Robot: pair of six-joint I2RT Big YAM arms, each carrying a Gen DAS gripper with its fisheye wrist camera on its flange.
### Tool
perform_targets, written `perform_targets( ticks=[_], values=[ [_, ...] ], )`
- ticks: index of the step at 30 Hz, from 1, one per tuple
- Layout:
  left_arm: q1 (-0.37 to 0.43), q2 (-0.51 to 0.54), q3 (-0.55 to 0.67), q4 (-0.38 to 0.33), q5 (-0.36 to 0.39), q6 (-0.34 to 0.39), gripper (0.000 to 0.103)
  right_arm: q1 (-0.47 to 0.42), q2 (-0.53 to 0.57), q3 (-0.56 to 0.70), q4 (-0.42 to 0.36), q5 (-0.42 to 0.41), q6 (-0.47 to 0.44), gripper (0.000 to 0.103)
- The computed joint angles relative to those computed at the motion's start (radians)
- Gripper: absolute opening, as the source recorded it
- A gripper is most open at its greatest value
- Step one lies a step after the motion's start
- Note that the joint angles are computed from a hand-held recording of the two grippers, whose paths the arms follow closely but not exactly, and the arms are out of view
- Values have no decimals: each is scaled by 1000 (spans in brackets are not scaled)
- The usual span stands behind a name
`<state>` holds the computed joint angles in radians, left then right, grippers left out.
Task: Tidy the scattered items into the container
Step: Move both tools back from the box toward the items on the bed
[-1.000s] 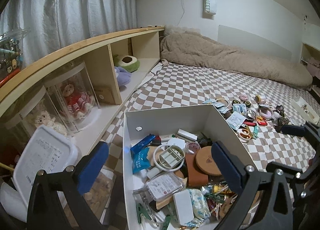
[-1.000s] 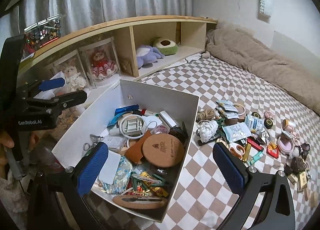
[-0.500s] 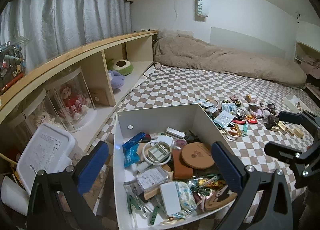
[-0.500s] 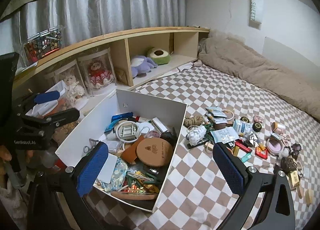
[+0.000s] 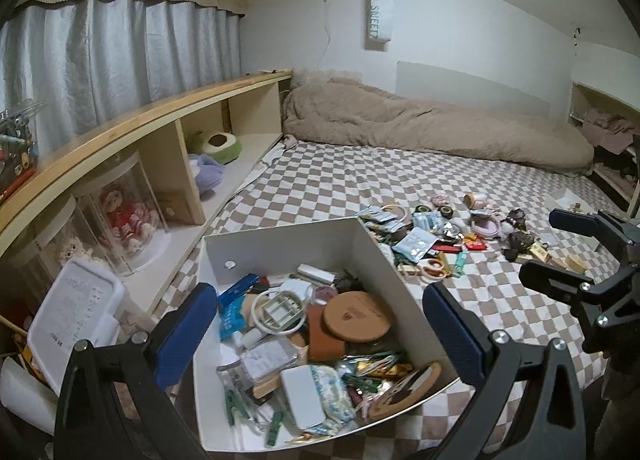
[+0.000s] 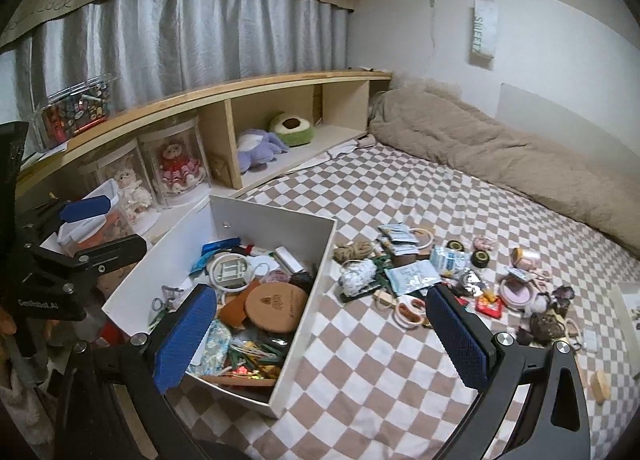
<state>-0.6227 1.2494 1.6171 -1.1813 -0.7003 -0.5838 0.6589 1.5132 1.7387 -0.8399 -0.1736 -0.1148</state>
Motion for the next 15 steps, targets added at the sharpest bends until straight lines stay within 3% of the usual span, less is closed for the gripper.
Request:
perform_targets(
  ticks=[15],
  values=[
    [-25,102,140,18,8,33,103,-93,-28,9,13,-22,-10,103]
  ],
)
